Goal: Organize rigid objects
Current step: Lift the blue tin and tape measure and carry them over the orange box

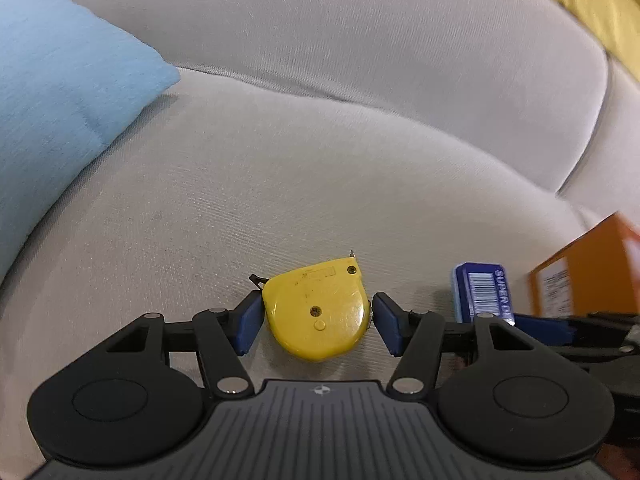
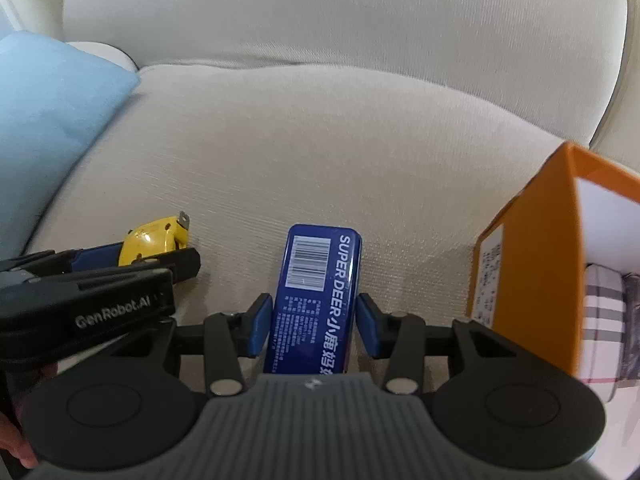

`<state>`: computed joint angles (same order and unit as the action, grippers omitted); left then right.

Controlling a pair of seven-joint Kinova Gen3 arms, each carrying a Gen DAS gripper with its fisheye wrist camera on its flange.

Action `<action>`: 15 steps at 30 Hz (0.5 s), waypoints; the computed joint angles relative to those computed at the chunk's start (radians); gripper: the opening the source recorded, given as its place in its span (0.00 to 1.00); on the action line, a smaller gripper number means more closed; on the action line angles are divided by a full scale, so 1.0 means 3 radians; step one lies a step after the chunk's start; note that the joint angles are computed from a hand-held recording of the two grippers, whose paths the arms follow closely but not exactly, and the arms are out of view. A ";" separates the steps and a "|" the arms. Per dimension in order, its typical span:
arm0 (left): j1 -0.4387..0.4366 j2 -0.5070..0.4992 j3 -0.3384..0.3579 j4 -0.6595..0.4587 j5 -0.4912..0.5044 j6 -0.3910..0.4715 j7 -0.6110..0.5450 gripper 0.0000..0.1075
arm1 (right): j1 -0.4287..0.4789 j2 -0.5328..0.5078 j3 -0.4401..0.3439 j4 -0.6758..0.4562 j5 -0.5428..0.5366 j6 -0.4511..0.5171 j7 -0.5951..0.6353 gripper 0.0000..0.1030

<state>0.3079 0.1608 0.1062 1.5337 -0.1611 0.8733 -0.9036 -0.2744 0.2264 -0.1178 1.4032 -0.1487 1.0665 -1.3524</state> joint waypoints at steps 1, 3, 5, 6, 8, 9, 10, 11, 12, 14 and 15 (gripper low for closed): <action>-0.0002 -0.0048 0.0004 0.0009 0.0020 0.0002 0.0002 0.63 | 0.0023 -0.0031 -0.0002 0.0000 -0.0032 0.0011 0.0029 0.45; 0.0001 -0.0162 0.0019 0.0036 0.0038 0.0002 0.0037 0.63 | 0.0098 -0.0096 0.0000 -0.0010 -0.0152 0.0063 0.0113 0.45; -0.0029 -0.0279 0.0043 0.0063 0.0111 -0.0024 0.0002 0.63 | 0.0179 -0.0175 0.0011 -0.0020 -0.0292 0.0119 0.0196 0.45; -0.0057 -0.0306 0.0052 0.0059 0.0156 -0.0043 -0.0056 0.63 | 0.0227 -0.0231 0.0020 -0.0016 -0.0374 0.0139 0.0258 0.45; -0.0051 -0.0387 0.0097 0.0024 0.0151 -0.0033 -0.0095 0.63 | 0.0299 -0.0343 0.0046 -0.0003 -0.0507 0.0157 0.0360 0.45; -0.0040 -0.0406 0.0123 -0.0012 0.0132 -0.0020 -0.0103 0.63 | 0.0342 -0.0400 0.0067 -0.0008 -0.0583 0.0178 0.0425 0.45; -0.0032 -0.0422 0.0145 -0.0043 0.0134 -0.0018 -0.0120 0.63 | 0.0384 -0.0450 0.0092 -0.0016 -0.0656 0.0203 0.0484 0.45; -0.0031 -0.0440 0.0162 -0.0091 0.0185 -0.0008 -0.0174 0.63 | 0.0435 -0.0500 0.0126 -0.0030 -0.0739 0.0241 0.0552 0.45; -0.0036 -0.0447 0.0172 -0.0127 0.0246 -0.0016 -0.0228 0.63 | 0.0476 -0.0539 0.0158 -0.0050 -0.0802 0.0279 0.0604 0.45; -0.0006 -0.0457 0.0216 -0.0221 0.0287 -0.0017 -0.0325 0.63 | 0.0575 -0.0617 0.0239 -0.0096 -0.0940 0.0367 0.0735 0.45; 0.0021 -0.0452 0.0241 -0.0263 0.0256 -0.0018 -0.0351 0.63 | 0.0619 -0.0643 0.0277 -0.0118 -0.0994 0.0408 0.0792 0.45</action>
<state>0.3140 0.0253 0.1784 1.4549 -0.0845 0.8680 -1.0090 -0.0889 0.0334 -0.0347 1.3678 -0.4469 1.1888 -1.1148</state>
